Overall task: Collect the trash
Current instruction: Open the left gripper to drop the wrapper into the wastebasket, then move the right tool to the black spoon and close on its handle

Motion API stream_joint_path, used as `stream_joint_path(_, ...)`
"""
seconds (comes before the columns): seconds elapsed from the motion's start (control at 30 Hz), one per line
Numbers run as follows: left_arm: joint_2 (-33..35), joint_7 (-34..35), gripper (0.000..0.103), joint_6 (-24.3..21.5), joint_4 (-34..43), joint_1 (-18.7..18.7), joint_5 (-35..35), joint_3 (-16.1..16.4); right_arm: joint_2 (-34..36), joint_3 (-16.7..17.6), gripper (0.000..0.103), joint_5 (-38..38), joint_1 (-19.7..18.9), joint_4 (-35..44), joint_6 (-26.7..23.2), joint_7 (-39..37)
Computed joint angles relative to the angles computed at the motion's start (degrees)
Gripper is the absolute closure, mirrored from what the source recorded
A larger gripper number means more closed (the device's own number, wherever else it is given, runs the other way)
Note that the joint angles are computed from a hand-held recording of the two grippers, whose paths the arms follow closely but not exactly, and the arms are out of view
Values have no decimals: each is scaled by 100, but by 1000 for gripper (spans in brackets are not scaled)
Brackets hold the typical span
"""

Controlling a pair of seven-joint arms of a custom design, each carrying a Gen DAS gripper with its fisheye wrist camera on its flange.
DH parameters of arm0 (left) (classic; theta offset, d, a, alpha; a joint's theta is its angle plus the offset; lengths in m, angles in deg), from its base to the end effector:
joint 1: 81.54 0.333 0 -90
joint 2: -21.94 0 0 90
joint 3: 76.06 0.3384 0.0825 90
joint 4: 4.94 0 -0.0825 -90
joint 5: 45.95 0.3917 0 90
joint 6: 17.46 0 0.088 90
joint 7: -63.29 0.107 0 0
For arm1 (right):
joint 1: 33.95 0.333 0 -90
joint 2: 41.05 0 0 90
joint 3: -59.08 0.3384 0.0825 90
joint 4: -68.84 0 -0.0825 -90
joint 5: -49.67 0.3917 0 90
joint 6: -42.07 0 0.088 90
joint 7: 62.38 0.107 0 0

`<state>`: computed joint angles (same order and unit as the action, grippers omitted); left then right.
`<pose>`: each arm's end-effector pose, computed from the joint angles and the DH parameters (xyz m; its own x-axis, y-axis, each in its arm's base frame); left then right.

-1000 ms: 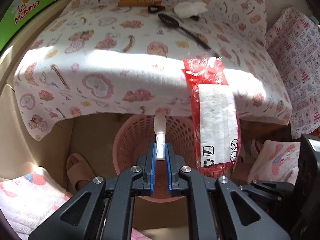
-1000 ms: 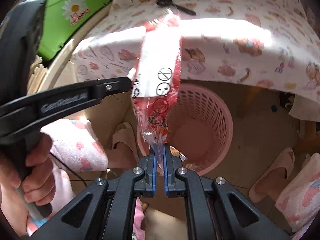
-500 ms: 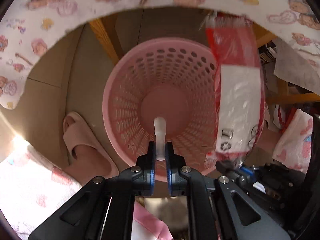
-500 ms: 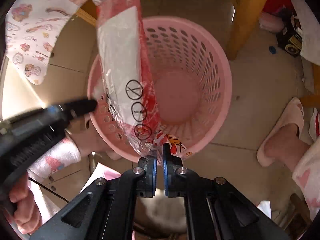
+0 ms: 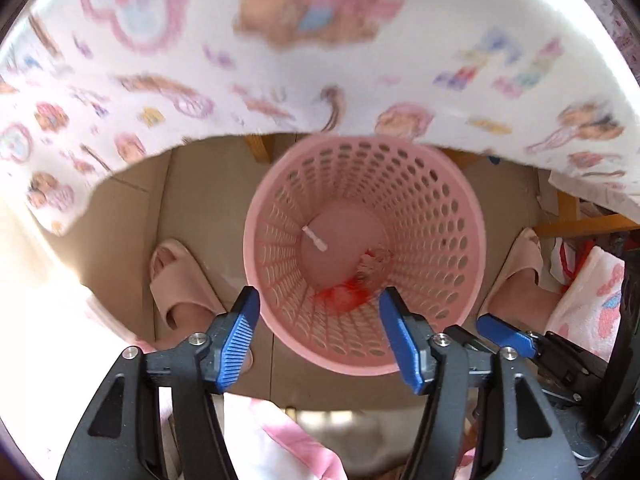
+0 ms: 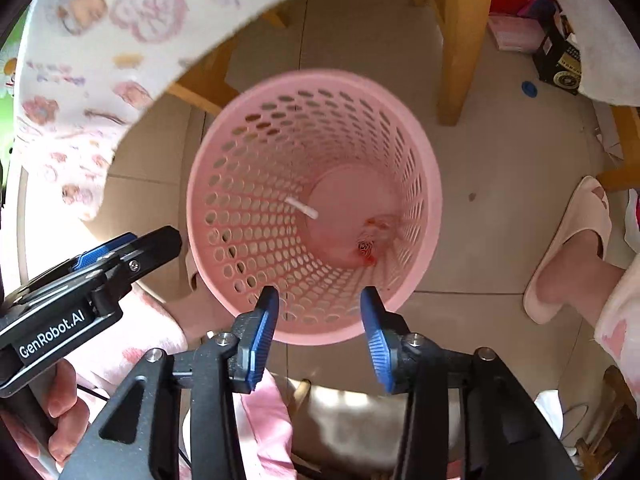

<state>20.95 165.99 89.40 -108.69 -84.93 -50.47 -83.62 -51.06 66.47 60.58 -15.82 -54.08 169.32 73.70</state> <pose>0.5607 -0.1152 0.5664 -0.3843 -0.9214 0.0573 -0.9215 0.3790 -0.0852 0.4722 0.2356 0.5218 -0.4146 -0.8667 -0.2776 -0.8936 0.4454 -0.0559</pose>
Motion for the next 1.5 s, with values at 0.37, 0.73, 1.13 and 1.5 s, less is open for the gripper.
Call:
stream_joint_path(0.37, -671, 215, 40, 2042, -472, 3, -479, 188, -546, 427, 58, -2478, -266, 465, 48, 630)
stream_joint_path(0.73, -1161, -60, 9, 3878, -937, 12, -741, 436, -882, 727, 53, -3444, -442, 858, -24, 673)
stream_joint_path(1.13, -1358, -333, 1, 5107, -1311, -111, -423, 582, -306, 429, 38, -3563, -511, 1920, -55, -684)
stream_joint_path(1.5, -1244, -323, 1, 4575, -1170, -223, -519, 702, 160, 169, 36, -3329, -399, 1865, 557, -656)
